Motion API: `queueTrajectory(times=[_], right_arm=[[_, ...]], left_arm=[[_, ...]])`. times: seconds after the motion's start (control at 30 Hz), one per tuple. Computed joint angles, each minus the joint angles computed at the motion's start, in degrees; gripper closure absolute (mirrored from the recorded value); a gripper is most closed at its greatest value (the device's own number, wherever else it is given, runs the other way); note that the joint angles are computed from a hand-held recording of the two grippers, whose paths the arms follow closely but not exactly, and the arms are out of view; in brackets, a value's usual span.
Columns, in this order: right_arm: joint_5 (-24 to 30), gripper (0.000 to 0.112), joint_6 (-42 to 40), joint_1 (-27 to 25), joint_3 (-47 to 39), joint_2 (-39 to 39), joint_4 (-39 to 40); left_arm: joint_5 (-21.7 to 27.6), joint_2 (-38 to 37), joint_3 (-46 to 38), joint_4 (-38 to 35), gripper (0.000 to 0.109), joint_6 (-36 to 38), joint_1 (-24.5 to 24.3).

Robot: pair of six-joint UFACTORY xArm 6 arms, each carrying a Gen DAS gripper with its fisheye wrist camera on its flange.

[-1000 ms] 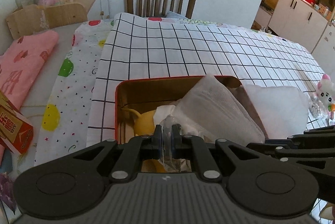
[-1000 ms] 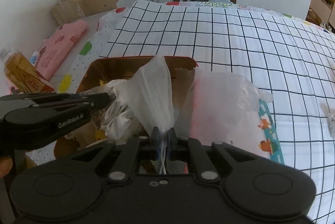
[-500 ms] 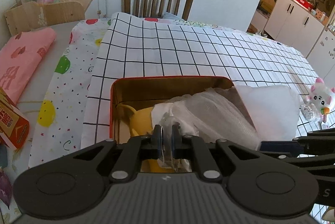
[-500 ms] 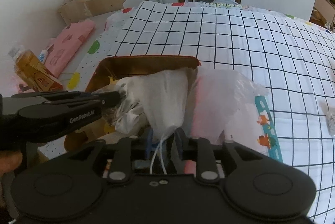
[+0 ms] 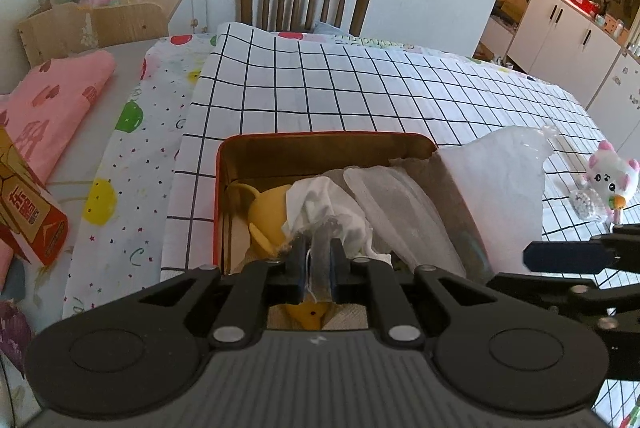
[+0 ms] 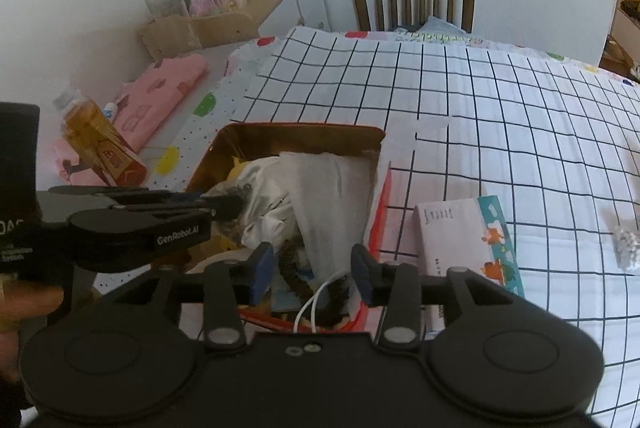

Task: Organize soft objects
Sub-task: 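Open the left gripper releasing the tea bag while the right releases the swab bag into the tin, then move both grippers from the tin toward the plush toy and cotton swabs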

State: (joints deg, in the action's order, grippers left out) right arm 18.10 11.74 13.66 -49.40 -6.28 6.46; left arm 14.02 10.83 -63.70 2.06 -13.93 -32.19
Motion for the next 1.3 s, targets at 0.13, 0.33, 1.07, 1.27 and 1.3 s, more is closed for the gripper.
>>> queueTrajectory(times=[0.13, 0.33, 1.07, 1.27, 1.3], right_arm=[[-1.29, 0.059, -1.6, -0.17, 1.97, -2.19, 1.3], [-4.31, 0.05, -7.28, -0.33, 5.62, -6.45, 5.1], [-4.24, 0.021, -38.19, -10.83, 21.5, -30.49, 27.68], [-1.24, 0.017, -46.5, -17.19, 24.57, -34.9, 33.54], [-0.18, 0.016, -48.35, -18.73, 24.83, -35.48, 35.07]], left_arm=[[-0.43, -1.04, 1.18, 1.17, 0.097, -1.63, 0.05], [-2.81, -3.87, 4.4, 5.19, 0.079, -6.46, 0.09], [-3.98, -9.68, 2.77, 35.08, 0.019, -39.65, -7.88], [-3.64, -4.7, -3.27, 38.86, 0.019, -45.03, -12.56], [-3.72, -3.62, -4.37, 38.61, 0.019, -44.88, -13.17]])
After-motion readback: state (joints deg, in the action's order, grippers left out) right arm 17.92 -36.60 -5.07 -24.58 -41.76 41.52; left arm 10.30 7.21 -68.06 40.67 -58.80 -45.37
